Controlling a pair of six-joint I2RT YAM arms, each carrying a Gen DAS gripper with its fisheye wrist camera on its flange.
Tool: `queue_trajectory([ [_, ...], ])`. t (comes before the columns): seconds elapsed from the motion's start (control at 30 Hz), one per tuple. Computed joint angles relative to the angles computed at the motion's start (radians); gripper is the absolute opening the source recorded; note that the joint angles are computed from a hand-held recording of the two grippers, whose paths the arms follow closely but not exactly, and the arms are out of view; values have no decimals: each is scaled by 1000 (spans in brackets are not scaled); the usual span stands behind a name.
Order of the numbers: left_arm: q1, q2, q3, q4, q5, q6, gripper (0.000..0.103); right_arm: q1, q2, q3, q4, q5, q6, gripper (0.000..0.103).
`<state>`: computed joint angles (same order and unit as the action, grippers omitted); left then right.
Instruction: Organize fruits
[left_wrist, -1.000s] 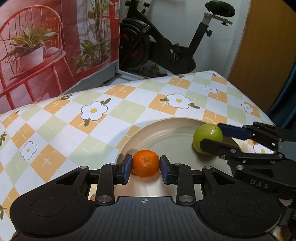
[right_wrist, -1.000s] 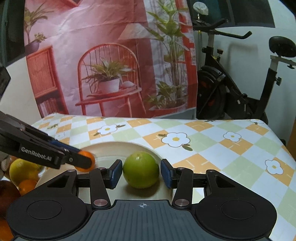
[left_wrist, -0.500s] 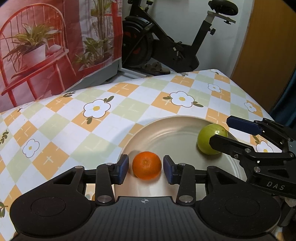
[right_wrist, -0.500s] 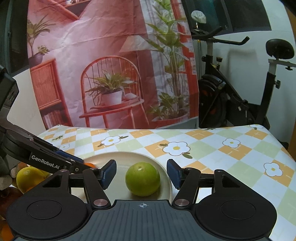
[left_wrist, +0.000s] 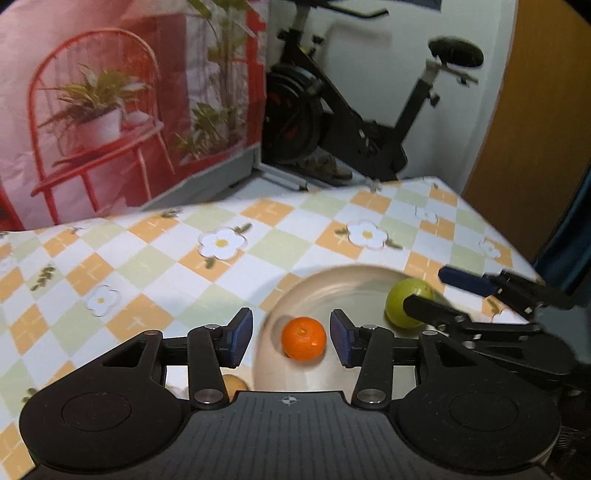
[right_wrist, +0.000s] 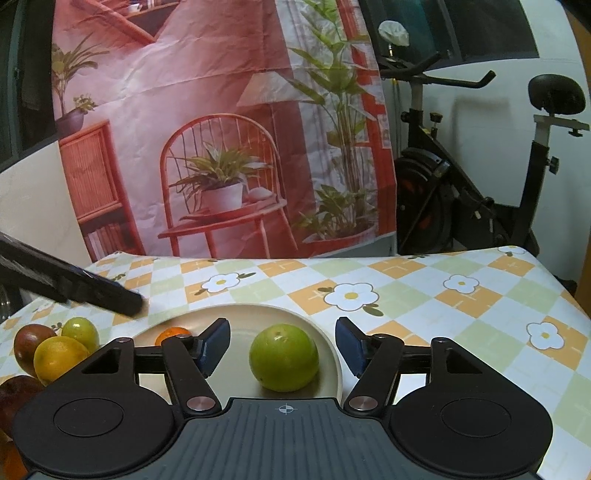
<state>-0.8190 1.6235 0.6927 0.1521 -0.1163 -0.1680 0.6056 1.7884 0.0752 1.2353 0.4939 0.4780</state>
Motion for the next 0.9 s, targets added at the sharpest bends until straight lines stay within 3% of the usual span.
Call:
queue_trajectory([
  [0.1, 15, -150, -85, -15, -9, -25, 49, 34, -78, -16, -56, 11, 64, 58],
  [0.17, 25, -248, -139, -37, -24, -26, 49, 106, -135, -31, -82, 91, 105, 58],
  [0.37, 64, -519, -269, -142, -64, -12, 49, 432, -313, 6, -408, 393, 299, 58],
  [0.5, 111, -654, -337, -208, -50, -33, 49, 595, -290, 90, -602, 497, 454, 58],
  [0.63, 144, -746, -397, -254, -35, -39, 49, 694, -205, 178, -698, 529, 566, 58],
  [0.9, 176, -893, -471, -337, -4, -47, 49, 758, -110, 288, -744, 508, 566, 58],
])
